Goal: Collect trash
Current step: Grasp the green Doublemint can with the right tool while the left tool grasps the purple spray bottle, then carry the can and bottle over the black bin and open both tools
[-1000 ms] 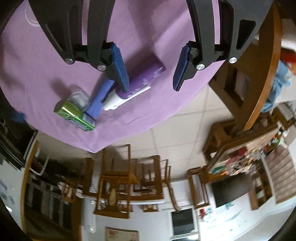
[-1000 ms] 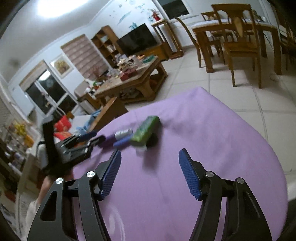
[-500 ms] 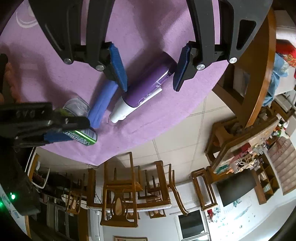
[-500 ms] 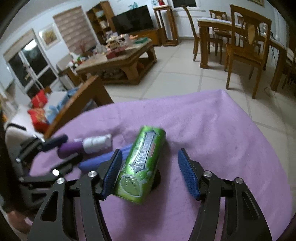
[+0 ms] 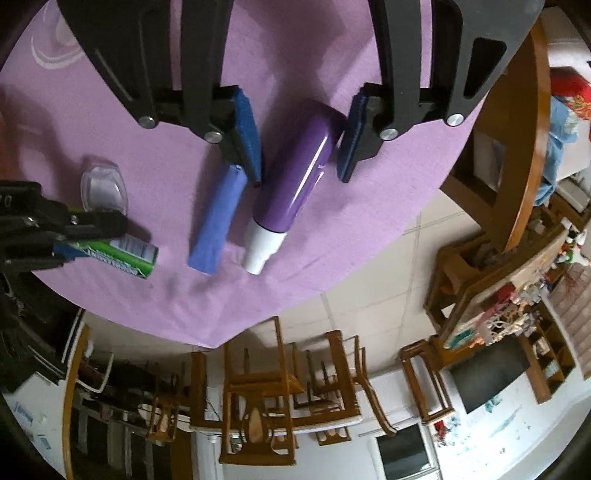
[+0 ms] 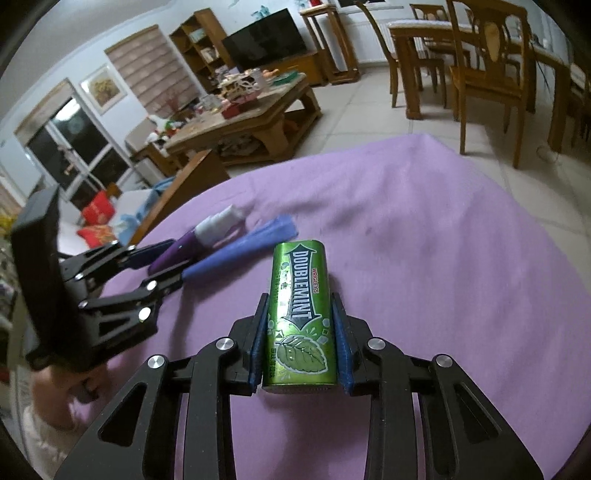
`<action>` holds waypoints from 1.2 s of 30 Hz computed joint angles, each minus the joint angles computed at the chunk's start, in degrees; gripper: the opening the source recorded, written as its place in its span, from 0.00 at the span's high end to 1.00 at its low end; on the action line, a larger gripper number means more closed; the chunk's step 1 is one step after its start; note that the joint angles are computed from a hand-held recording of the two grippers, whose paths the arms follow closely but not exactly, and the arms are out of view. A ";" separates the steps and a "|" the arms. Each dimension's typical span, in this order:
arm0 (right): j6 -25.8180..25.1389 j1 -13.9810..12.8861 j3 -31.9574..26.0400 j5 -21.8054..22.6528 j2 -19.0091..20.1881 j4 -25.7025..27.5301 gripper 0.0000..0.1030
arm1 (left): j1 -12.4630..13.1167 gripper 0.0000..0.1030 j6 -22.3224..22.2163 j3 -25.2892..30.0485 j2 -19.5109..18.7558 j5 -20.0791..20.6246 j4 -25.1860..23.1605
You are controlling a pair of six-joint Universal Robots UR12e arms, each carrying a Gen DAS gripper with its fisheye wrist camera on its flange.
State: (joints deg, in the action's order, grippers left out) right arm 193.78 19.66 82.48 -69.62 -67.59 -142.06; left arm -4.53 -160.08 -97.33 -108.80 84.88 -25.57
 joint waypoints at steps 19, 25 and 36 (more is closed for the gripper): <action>4.43 -2.87 7.56 3.27 -3.98 -17.32 0.70 | 2.78 0.77 -14.14 -9.21 6.82 -9.42 13.68; 10.03 -4.62 11.28 7.63 -6.05 -26.08 0.70 | 1.54 0.77 -18.19 -13.22 10.44 -11.79 20.32; 5.42 -11.71 26.24 11.29 -21.02 -28.74 0.70 | -4.11 0.76 -20.51 -13.13 11.18 -14.73 22.19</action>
